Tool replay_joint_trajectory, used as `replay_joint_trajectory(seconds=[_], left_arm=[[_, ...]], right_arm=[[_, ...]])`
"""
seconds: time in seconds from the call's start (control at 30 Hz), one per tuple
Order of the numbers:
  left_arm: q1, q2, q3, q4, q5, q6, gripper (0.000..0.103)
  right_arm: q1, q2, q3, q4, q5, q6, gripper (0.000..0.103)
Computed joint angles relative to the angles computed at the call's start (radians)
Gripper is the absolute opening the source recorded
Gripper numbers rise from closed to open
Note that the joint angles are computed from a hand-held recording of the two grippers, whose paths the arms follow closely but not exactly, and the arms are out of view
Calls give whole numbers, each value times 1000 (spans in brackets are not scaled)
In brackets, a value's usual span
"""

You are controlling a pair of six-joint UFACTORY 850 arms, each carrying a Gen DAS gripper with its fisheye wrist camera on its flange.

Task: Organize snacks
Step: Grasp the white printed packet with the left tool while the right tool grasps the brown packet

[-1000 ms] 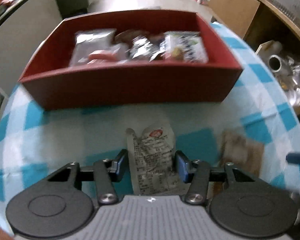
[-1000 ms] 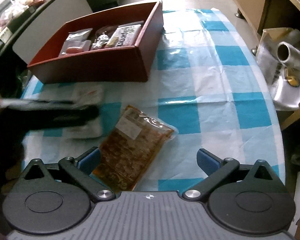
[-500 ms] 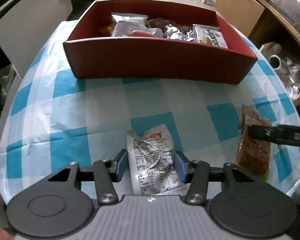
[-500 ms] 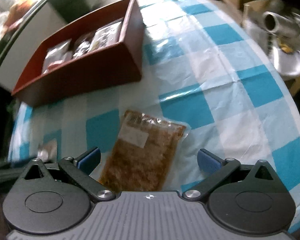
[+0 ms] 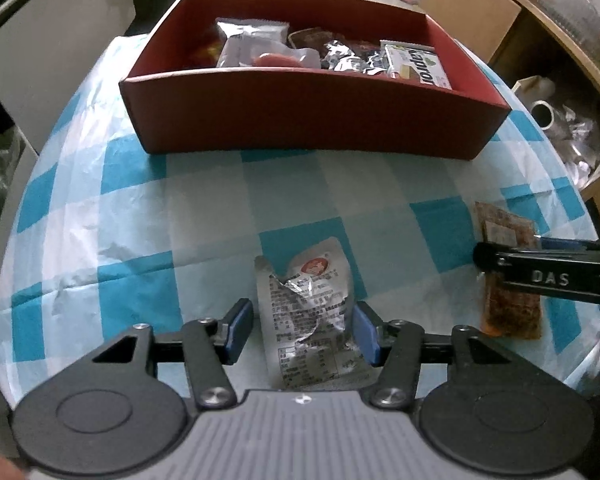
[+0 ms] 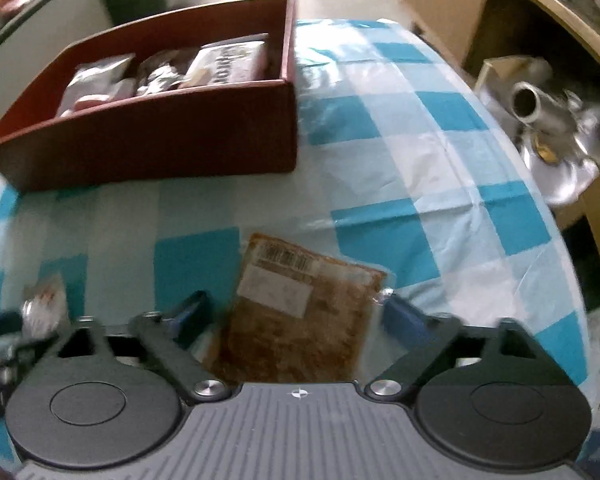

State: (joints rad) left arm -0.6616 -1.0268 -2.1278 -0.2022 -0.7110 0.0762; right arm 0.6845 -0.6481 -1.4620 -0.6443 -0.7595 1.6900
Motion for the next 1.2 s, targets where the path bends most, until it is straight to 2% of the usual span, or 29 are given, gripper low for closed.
replay_joint_trajectory(seconds=[0.03, 0.13, 0.2, 0.23, 0.27, 0.3, 0.33, 0.37, 0.43, 0.57, 0.67, 0.73, 0.77, 0.8, 0.87, 0.93, 0.97, 1.0, 1.07, 1.13, 1.2], left_arm=[[3, -12, -23, -11, -23, -13, 48], [9, -12, -24, -29, -25, -31, 48], [15, -9, -21, -57, -24, -17, 48], [19, -6, -15, -75, -19, -5, 49], [22, 1, -3, -76, -8, -13, 49], [23, 9, 9, -70, 4, -25, 50], [25, 15, 19, -68, 10, -32, 50], [27, 20, 29, -71, 14, -38, 53], [29, 25, 37, -71, 13, -59, 55], [25, 23, 35, -58, 6, -61, 58], [17, 20, 31, -31, 7, -63, 60], [14, 25, 42, -20, 15, -59, 60], [14, 31, 52, -17, 23, -58, 60], [14, 33, 55, -12, 22, -58, 60], [16, 36, 57, -20, 17, -48, 60], [20, 35, 52, -34, 1, -40, 61], [23, 35, 51, -45, -5, -40, 61], [27, 34, 46, -59, -14, -36, 61], [34, 32, 43, -88, -26, -27, 61], [38, 33, 44, -104, -33, -26, 61], [41, 31, 42, -122, -37, -14, 61]], right_arm=[[-5, 13, 12, 14, 11, -16, 80], [-13, 25, 21, 16, 37, -25, 74], [-15, 46, 51, -11, 94, 8, 69], [-16, 56, 63, -27, 121, 26, 60], [-16, 59, 66, -48, 133, 39, 35], [-22, 69, 80, -57, 172, 57, 34], [-31, 79, 96, -58, 214, 76, 27], [-35, 81, 102, -57, 230, 77, 28], [-34, 82, 108, -74, 222, 112, 41], [-20, 91, 113, -87, 224, 182, 80], [4, 64, 72, -102, 224, 163, 89], [14, 0, -15, -50, 154, 47, 89], [16, -42, -63, -29, 113, 1, 100], [23, -75, -100, -49, 82, -16, 103], [34, -114, -139, -90, 29, -28, 103], [20, -109, -136, -75, 44, -54, 101], [7, -105, -143, -43, 40, -88, 90], [-3, -102, -154, -24, 21, -117, 84], [-24, -84, -143, 25, 47, -184, 80], [-18, -84, -146, 44, 29, -249, 79], [-8, -63, -118, 32, 54, -241, 74]])
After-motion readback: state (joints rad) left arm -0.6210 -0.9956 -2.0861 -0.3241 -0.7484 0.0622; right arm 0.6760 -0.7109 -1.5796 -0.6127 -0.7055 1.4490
